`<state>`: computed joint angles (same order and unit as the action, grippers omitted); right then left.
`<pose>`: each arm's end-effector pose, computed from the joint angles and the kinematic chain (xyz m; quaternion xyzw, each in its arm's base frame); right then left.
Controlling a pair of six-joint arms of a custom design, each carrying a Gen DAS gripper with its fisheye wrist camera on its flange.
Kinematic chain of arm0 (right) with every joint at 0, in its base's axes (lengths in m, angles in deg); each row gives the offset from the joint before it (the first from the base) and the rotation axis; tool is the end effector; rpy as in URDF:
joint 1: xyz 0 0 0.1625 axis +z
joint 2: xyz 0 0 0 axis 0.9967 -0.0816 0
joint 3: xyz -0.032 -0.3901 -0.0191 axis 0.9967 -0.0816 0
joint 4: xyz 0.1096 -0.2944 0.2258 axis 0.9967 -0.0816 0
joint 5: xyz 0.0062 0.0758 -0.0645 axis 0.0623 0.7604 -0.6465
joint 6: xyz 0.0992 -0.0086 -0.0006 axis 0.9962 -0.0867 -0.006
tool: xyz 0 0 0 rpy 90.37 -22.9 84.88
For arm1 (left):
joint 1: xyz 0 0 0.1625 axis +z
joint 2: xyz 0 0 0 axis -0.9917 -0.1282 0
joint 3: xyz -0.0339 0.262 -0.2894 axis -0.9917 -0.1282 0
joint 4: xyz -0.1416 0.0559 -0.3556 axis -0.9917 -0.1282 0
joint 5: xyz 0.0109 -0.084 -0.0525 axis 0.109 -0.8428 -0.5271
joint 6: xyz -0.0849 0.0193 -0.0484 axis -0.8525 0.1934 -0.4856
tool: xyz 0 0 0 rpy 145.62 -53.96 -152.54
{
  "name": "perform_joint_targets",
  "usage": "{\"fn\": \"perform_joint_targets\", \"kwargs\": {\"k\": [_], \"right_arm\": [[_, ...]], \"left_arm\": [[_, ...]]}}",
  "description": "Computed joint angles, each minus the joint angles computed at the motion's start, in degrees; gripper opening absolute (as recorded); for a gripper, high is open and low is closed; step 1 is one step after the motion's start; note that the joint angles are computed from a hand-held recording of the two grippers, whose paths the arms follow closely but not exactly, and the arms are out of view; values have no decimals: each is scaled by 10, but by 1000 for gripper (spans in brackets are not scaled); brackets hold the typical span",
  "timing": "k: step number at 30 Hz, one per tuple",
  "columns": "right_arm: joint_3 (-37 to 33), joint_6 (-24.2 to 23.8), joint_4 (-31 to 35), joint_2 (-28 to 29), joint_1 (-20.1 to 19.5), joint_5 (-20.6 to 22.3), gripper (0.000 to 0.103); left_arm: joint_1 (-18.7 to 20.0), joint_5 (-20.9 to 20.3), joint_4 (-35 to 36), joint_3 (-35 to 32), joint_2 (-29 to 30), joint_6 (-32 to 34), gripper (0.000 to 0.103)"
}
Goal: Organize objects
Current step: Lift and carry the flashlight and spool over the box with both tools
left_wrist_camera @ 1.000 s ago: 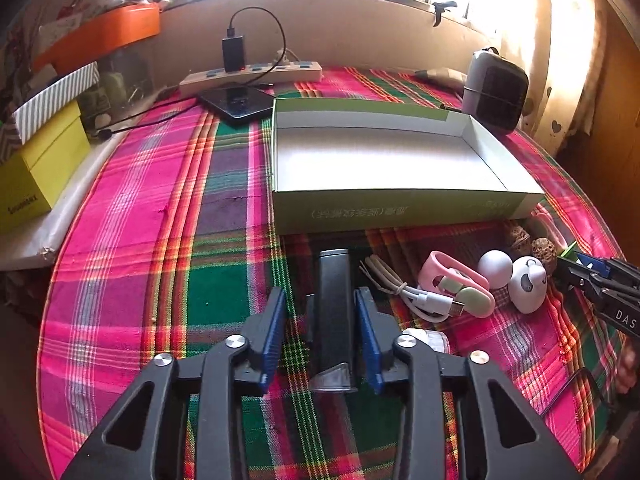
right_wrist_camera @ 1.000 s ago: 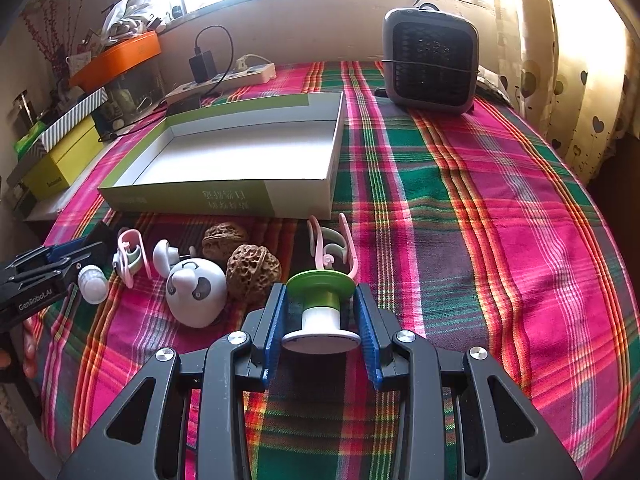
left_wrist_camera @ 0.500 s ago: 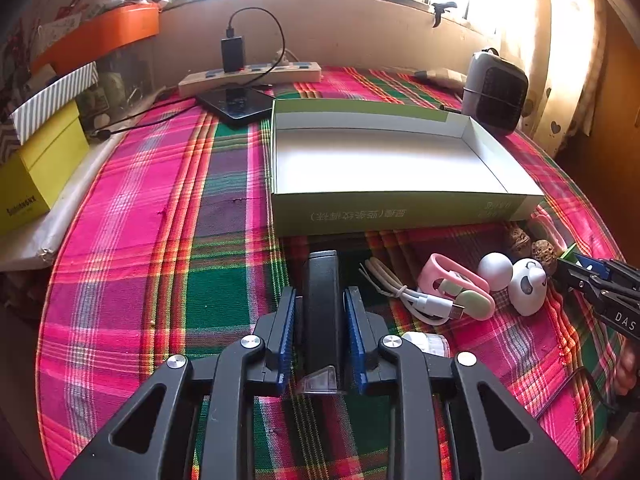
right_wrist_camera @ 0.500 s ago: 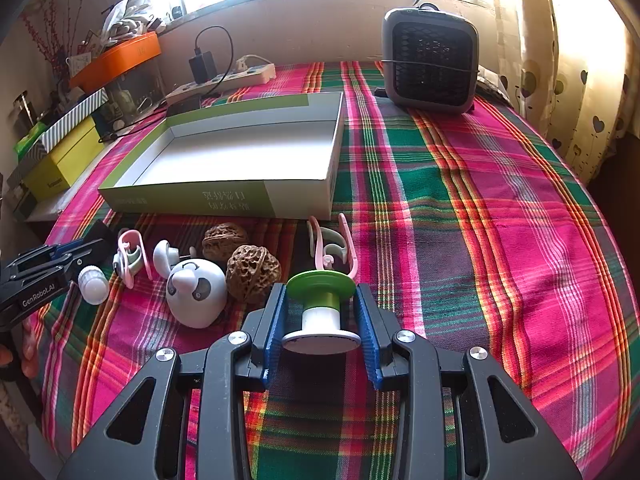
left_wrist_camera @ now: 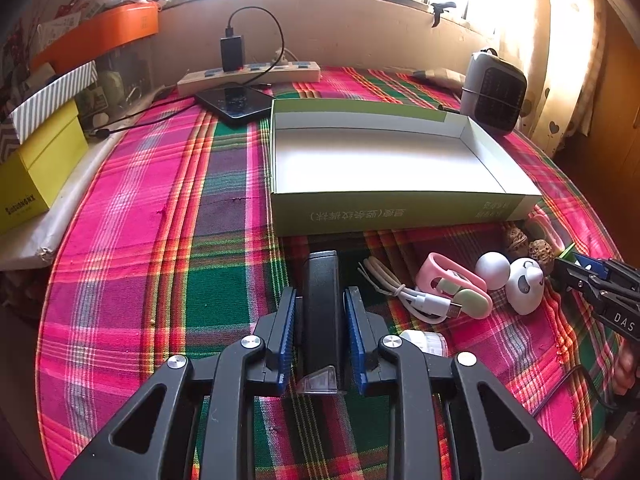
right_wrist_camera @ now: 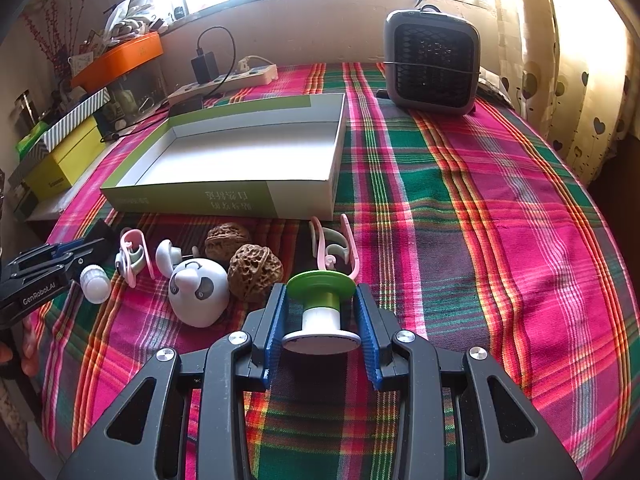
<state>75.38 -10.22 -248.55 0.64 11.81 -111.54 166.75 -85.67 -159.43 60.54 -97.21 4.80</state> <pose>0.1975 -0.7948 -0.1065 0.3067 -0.8933 0.2229 0.2413 0.1286 -0.6661 0.2418 0.0567 0.8698 -0.3434 0.3497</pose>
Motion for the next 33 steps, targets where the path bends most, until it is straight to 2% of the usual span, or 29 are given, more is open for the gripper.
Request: {"fn": "perform_joint_targets", "kwargs": {"k": [18,26,33], "right_arm": [[20,-3,-14,-17,7,17,35],[-11,4,13,-10,13,28,35],[-74,9,58,14,19,35,35]], "left_arm": [[-12,-6,-8,16,-20,2,22],[-21,-7,12,1,-23,7,22],[-23,-14,43,-29,-20,4,22]]}}
